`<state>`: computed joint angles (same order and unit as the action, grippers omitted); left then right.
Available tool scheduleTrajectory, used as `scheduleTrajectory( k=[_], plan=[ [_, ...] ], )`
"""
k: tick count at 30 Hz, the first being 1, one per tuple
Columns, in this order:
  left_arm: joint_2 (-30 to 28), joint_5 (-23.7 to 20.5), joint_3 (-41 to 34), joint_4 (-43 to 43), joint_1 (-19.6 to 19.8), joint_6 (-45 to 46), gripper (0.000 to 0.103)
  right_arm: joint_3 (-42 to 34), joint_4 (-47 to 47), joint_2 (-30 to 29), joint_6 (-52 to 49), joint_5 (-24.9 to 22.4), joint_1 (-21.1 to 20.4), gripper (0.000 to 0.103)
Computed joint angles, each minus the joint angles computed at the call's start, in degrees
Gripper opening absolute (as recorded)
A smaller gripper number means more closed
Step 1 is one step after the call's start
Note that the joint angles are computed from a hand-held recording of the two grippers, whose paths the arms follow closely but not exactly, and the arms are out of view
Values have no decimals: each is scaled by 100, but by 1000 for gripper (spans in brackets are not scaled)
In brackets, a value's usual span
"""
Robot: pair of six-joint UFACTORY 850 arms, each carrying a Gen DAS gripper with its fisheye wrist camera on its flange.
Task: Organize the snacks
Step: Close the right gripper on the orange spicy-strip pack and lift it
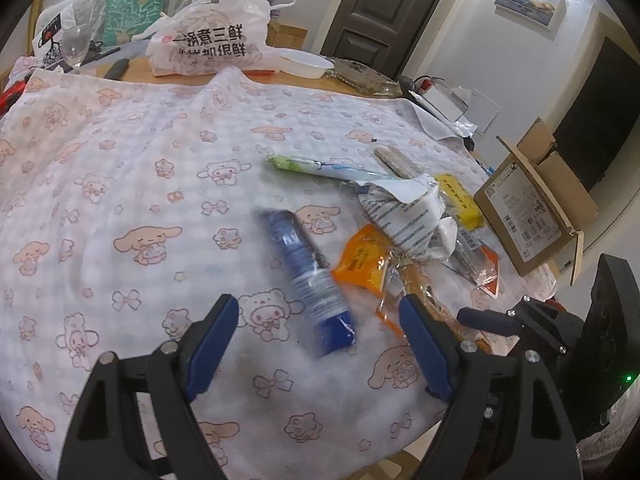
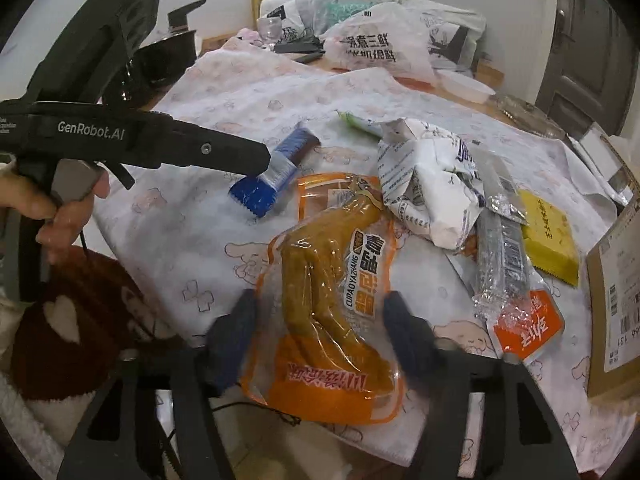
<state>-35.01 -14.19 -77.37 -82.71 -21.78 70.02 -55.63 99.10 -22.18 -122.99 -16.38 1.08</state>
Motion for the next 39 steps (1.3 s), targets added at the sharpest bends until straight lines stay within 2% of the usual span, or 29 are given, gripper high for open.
scheduleTrajectory(
  k=[9,13,14,15,21,25,27,30,33,37,39],
  plan=[
    [-72,-90,-100,290,-6,-296,80,-105,-625,-41,794,67,-12,69],
    [-88,-177,-131,275,-10,-243,80,-122,-586,-77,724,62,-27,69],
    [-95,-224,-139,281,-8,-241,80,-125,-616,-80,726,52,-28,62],
    [-97,-273,-142,253,-5,-213,80,-100,-406,-51,526,32,-33,43],
    [-114,-662,-143,-40,42,11,80,-136,-599,-16,831,-262,-160,29],
    [-127,-755,-166,-134,22,103,80,-132,-562,54,878,-661,-243,23],
    [-144,-852,-189,-235,34,162,80,-138,-421,67,737,-660,-208,19],
    [-193,-922,-253,-184,54,43,80,-234,-535,1,984,-802,-218,18],
    [-271,-1180,-323,-207,113,-60,80,-277,-552,-34,1049,-840,-229,18],
    [-220,-1299,-262,-606,179,256,80,-319,-648,-66,1232,-937,-279,18],
    [-235,-1561,-254,-822,248,384,80,-321,-655,-69,1234,-955,-280,18]
  ],
)
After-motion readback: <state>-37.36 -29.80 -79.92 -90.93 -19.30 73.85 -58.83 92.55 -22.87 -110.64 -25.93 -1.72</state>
